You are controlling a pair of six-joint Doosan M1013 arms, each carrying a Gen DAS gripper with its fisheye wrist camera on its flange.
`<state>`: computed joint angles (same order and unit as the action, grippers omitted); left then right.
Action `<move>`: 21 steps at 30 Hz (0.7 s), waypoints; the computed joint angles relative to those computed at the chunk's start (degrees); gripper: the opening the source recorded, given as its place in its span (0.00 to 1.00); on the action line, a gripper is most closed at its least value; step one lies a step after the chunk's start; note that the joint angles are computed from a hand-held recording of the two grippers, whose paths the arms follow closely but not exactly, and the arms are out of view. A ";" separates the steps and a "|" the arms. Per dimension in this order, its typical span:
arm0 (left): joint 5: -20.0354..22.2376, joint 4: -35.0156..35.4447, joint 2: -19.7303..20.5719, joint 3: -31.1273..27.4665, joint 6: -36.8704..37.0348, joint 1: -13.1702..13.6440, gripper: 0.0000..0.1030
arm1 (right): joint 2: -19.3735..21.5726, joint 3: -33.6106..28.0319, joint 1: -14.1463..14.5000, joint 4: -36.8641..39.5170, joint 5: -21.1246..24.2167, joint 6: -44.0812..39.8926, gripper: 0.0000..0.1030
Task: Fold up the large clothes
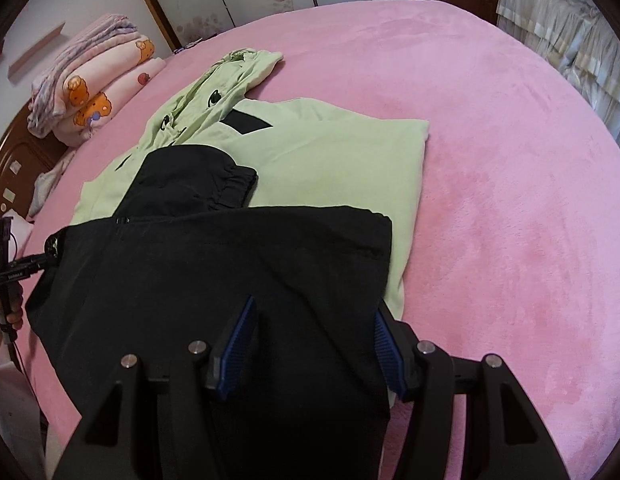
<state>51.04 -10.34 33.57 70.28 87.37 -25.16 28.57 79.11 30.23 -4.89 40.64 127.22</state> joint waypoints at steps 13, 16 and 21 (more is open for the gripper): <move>2.22 0.69 0.06 -0.37 4.03 0.04 0.68 | 0.92 -0.67 -1.20 3.70 -1.89 0.47 0.29; 1.92 3.09 0.38 -0.65 3.88 -0.43 0.68 | 1.23 -1.16 -1.07 2.29 -0.57 1.84 0.23; 1.03 4.40 0.82 -1.16 2.11 -0.25 0.40 | 2.02 -2.52 -0.64 -0.06 2.03 2.18 0.13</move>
<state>52.07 -5.94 34.38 69.13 89.49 -25.40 30.59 76.60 29.59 -4.95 42.66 129.40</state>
